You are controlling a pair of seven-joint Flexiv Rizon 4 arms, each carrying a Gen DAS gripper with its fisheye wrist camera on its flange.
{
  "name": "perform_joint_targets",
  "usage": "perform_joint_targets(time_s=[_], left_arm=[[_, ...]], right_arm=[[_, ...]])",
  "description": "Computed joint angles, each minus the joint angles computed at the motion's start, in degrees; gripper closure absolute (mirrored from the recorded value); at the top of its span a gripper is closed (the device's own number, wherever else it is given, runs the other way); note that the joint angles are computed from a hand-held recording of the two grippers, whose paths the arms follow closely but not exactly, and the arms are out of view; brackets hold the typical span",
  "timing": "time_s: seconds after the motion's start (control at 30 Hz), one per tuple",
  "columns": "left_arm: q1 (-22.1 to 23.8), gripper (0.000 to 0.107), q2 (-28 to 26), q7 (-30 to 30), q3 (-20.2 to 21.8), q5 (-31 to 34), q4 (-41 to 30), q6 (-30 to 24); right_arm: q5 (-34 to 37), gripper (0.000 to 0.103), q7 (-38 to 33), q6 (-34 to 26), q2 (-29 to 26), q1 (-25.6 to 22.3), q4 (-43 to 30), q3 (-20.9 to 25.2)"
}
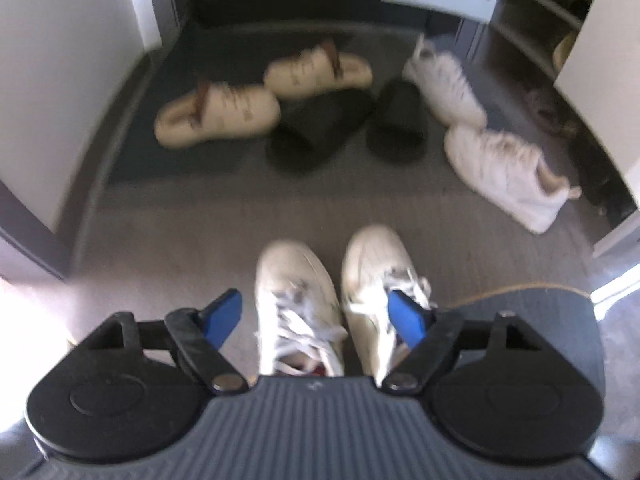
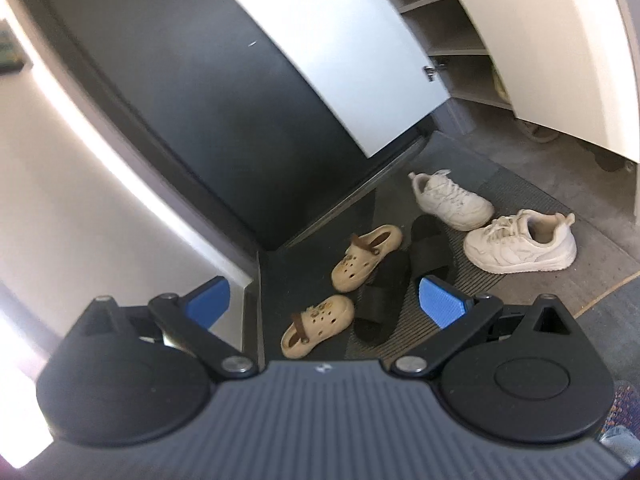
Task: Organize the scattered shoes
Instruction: 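Open the left tool and lift it away from the pair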
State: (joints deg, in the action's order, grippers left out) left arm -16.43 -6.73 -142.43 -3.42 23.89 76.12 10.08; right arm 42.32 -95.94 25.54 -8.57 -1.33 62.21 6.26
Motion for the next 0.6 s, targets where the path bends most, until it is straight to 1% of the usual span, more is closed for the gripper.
perform_joint_targets(time_s=[0.1, 0.17, 0.23, 0.27, 0.33, 0.37, 0.4, 0.43, 0.47, 0.5, 0.53, 0.6], left_arm=[[-0.2, 0.018, 2.2, -0.1, -0.6, 0.6, -4.7, -7.7], [0.5, 0.017, 2.9, -1.0, -0.8, -1.6, -7.1, -10.5], [1.2, 0.017, 4.6, -2.2, -0.6, -4.2, -6.7, -9.5], [1.5, 0.015, 6.6, -3.7, -0.4, -5.9, -5.5, -8.2], [2.1, 0.015, 8.5, -5.1, -1.1, -6.6, -4.7, -8.0], [2.1, 0.015, 9.4, -6.0, -2.0, -5.3, -5.1, -9.0], [2.1, 0.014, 10.3, -6.9, -2.9, -4.0, -5.5, -10.1], [2.3, 0.014, 10.7, -7.1, -3.6, -3.3, -5.6, -10.8], [2.3, 0.014, 10.7, -7.4, -5.2, -0.5, -7.4, -14.5], [2.1, 0.014, 10.6, -7.4, -6.4, 1.6, -8.7, -17.0], [2.1, 0.014, 10.8, -7.5, -6.7, 2.2, -8.9, -17.5], [1.7, 0.013, 11.8, -8.1, -7.6, 4.8, -9.4, -18.5]], right_arm=[[-0.3, 0.0, -2.8, -1.8, 0.7, -0.5, 0.7, -0.2], [-0.8, 0.0, -2.4, -3.0, 0.5, -0.5, 0.4, -0.6], [-1.5, 0.0, -1.5, -3.6, 0.0, -0.5, 0.1, -0.9], [-1.9, 0.0, -1.1, -3.9, -0.3, -0.5, -0.1, -1.0], [-3.6, 0.0, -4.5, -4.0, -0.7, -0.1, 0.7, -0.4], [-4.3, 0.0, -4.8, -4.0, -0.6, 0.0, 1.1, -0.3], [-8.1, 0.0, -5.8, -4.5, -0.7, 1.3, 2.2, 0.0], [-10.6, 0.0, -5.9, -4.9, -0.8, 2.2, 3.2, 0.2], [-11.6, 0.0, -5.9, -5.3, -0.8, 2.7, 3.7, 0.3], [-13.7, 0.0, -5.7, -5.9, -1.1, 3.8, 4.8, 0.7], [-15.9, 0.0, -5.4, -6.7, -1.5, 4.9, 5.8, 1.1], [-17.2, 0.0, -7.0, -7.1, -2.5, 6.4, 7.4, 1.9]])
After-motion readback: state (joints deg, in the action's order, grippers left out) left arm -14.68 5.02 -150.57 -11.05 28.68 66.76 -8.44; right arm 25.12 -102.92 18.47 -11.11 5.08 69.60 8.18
